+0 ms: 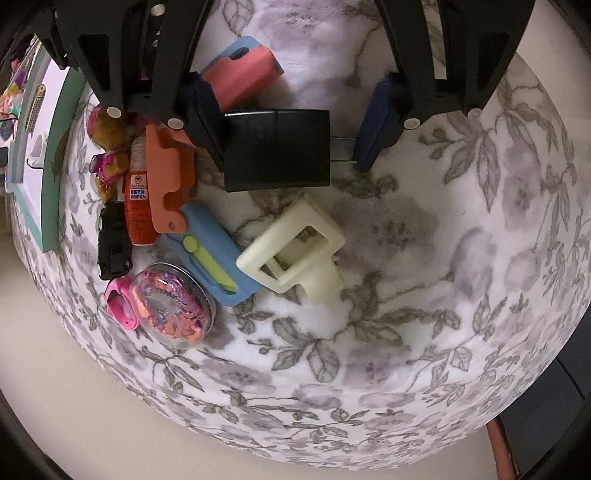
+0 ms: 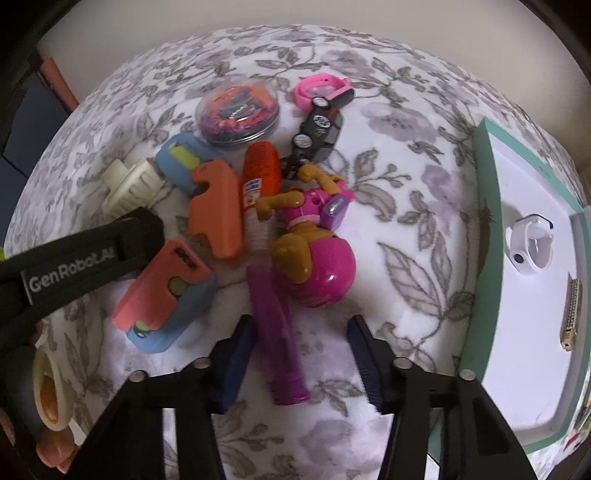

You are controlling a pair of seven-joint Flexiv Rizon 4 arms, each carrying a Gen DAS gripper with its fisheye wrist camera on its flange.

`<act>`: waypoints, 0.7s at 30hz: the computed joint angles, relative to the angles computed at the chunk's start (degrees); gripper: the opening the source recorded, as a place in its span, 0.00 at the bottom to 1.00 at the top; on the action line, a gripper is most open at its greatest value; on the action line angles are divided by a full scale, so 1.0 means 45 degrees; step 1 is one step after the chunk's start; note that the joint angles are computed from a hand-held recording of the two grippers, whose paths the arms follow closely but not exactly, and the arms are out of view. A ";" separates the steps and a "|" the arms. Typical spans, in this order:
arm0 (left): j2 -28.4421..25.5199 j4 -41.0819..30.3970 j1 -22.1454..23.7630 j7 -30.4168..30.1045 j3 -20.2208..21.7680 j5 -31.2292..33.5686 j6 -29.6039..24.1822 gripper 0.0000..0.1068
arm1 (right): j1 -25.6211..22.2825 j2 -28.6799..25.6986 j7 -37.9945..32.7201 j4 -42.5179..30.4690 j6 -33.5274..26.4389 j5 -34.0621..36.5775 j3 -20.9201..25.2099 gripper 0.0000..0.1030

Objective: Organize rigid objects
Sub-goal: 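Grasp the black charger plug with the left gripper while the right grasps the purple lighter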

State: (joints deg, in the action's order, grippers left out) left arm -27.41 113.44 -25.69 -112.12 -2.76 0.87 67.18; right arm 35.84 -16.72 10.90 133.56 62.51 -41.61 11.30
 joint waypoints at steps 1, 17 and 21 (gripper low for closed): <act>0.0023 0.0019 0.0015 -0.0009 0.0016 -0.0001 -0.0018 0.64 | -0.0019 0.0042 0.0094 0.0064 0.0075 -0.0025 -0.0025 0.45; 0.0250 0.0570 0.0185 -0.0241 0.0284 0.0034 0.0230 0.64 | -0.1047 0.0985 0.1019 0.1852 0.1959 -0.0704 -0.0353 0.25; 0.0093 -0.0135 -0.0573 -0.0951 0.0866 0.1268 -0.0602 0.64 | -0.1246 0.1063 0.0765 0.2044 0.1917 -0.0423 -0.0249 0.24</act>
